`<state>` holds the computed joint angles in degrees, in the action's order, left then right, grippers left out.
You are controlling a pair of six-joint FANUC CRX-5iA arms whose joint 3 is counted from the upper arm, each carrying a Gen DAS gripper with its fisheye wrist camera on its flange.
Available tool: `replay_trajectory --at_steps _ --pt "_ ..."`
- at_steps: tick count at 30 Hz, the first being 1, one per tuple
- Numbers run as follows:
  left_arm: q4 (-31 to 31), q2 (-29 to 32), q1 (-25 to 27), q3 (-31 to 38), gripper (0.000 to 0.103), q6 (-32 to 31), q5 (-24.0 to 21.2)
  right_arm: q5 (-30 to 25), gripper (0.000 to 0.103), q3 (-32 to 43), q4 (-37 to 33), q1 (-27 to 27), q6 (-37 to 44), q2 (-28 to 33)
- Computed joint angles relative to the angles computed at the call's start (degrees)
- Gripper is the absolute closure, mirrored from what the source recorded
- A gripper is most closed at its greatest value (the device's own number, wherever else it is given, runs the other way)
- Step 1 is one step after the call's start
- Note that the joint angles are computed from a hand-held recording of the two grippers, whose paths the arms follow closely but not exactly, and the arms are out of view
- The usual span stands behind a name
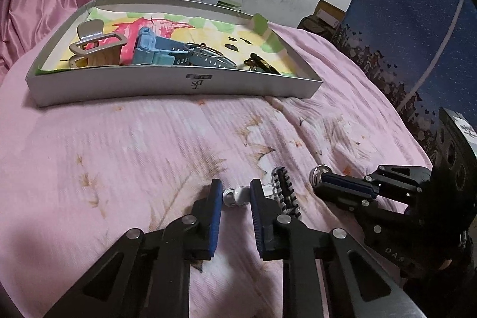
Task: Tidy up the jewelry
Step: 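Grasp the white key-like item with the left tool while the right tool grasps the silver ring, then carry the white item and silver ring into the tray and open both tools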
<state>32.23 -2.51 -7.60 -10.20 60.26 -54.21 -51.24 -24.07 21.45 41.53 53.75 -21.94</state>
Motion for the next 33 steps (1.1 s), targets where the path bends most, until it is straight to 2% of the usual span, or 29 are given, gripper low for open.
replay_trajectory --at_steps 9,16,24,33 --pt "-1.79 -2.26 -0.32 -1.01 0.088 2.08 -0.56 1.77 0.099 -0.35 -3.04 -1.16 2.14 -1.72" --pt "-3.41 -4.2 -0.73 -2.07 0.089 4.75 0.98 2.76 0.099 -1.15 -3.12 -1.01 2.52 -3.31" --pt "-2.18 -6.94 -0.44 -4.42 0.089 5.53 5.0 6.29 0.099 -3.14 -1.12 -1.1 0.63 -5.56" --pt "0.93 -9.11 -0.88 -7.2 0.089 3.79 11.26 12.69 0.099 -7.61 7.27 -0.94 -6.7 -8.21"
